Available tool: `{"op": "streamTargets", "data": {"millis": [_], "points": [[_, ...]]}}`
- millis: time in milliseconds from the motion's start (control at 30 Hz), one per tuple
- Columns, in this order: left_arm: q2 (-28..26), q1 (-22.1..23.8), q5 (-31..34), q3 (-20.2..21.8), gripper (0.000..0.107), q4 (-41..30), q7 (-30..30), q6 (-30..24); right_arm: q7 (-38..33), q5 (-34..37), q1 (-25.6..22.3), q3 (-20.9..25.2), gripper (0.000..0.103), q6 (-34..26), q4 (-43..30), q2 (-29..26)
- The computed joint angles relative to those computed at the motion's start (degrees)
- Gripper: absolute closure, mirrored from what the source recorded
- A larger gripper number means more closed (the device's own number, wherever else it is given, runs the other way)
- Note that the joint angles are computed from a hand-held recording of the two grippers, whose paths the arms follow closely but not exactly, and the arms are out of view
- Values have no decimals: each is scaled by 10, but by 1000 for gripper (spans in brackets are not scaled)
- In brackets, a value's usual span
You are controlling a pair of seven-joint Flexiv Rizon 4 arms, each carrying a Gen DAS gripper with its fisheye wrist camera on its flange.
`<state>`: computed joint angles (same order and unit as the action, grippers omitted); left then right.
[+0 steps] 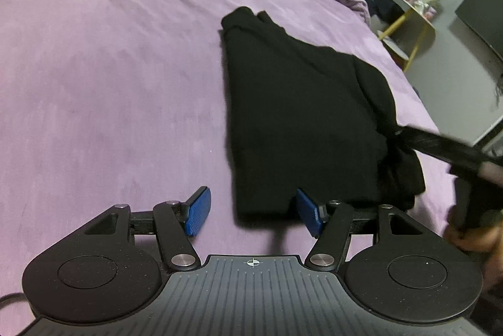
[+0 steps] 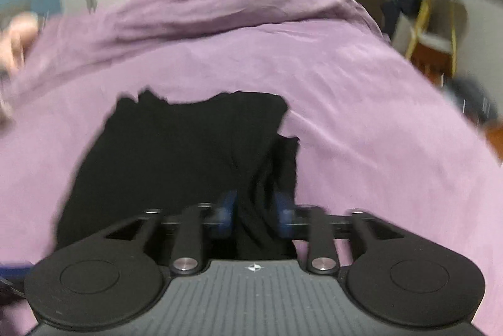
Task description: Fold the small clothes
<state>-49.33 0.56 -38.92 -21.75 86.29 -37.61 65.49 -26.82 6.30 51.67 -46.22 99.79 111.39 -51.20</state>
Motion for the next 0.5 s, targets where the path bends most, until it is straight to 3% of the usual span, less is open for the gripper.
{"op": "streamTargets", "data": {"millis": [100,200,267,367,433,500], "points": [[9,10,-3,-11,41,19,23,1,-6,44,-28,75,44,93,53,46],[12,4,-2,-8,40,30,30,11,-26,62,-36,106,46,93,56,54],[12,-5,0,-6,40,35,27,33,-40,66,-34,106,67,73,46,51],[14,-14,17,1,40,38,19,47,-41,75,16,44,90,49,45,31],[18,-13,27,2,40,41,20,50,28,32,-10,58,91,128,66,33],[18,-15,38,4,40,43,20,56,170,-39,-87,113,91,290,86,20]]}}
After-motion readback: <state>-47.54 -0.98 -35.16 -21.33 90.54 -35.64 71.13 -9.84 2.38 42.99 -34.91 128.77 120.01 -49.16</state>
